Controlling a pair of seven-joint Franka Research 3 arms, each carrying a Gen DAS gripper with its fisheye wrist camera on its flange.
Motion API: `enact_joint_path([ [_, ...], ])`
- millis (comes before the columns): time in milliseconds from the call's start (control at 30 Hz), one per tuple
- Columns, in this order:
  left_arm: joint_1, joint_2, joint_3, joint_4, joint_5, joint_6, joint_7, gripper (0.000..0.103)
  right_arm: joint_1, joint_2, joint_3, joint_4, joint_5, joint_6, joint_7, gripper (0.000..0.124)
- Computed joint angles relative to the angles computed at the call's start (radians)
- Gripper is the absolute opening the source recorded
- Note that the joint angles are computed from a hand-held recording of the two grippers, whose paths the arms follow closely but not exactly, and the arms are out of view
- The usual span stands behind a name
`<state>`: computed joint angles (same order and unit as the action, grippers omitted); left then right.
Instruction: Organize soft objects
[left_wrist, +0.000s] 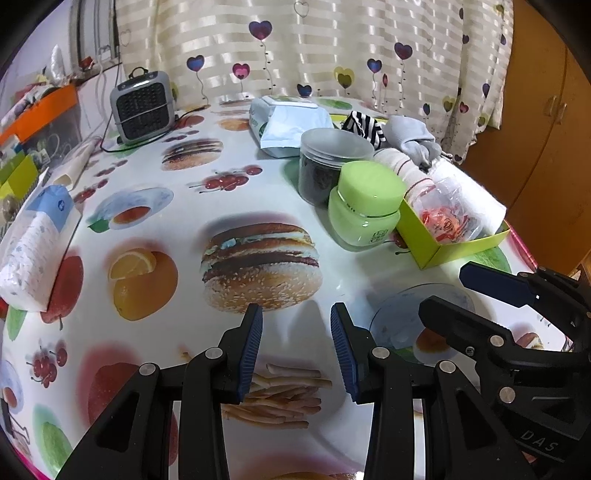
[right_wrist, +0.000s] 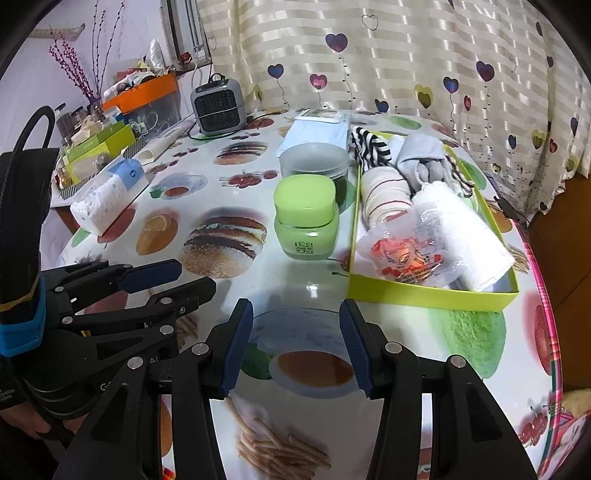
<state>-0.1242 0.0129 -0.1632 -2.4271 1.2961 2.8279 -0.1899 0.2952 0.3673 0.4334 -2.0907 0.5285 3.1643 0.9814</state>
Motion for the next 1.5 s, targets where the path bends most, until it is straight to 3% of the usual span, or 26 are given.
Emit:
enact_joint_path([
  [1500,-0.006,0.012,0.003,0.013,-0.017,0.009,0.036,0.037,0.060,-0.007,-0.074,-0.006,-0.072,0.008,0.095,0.050],
])
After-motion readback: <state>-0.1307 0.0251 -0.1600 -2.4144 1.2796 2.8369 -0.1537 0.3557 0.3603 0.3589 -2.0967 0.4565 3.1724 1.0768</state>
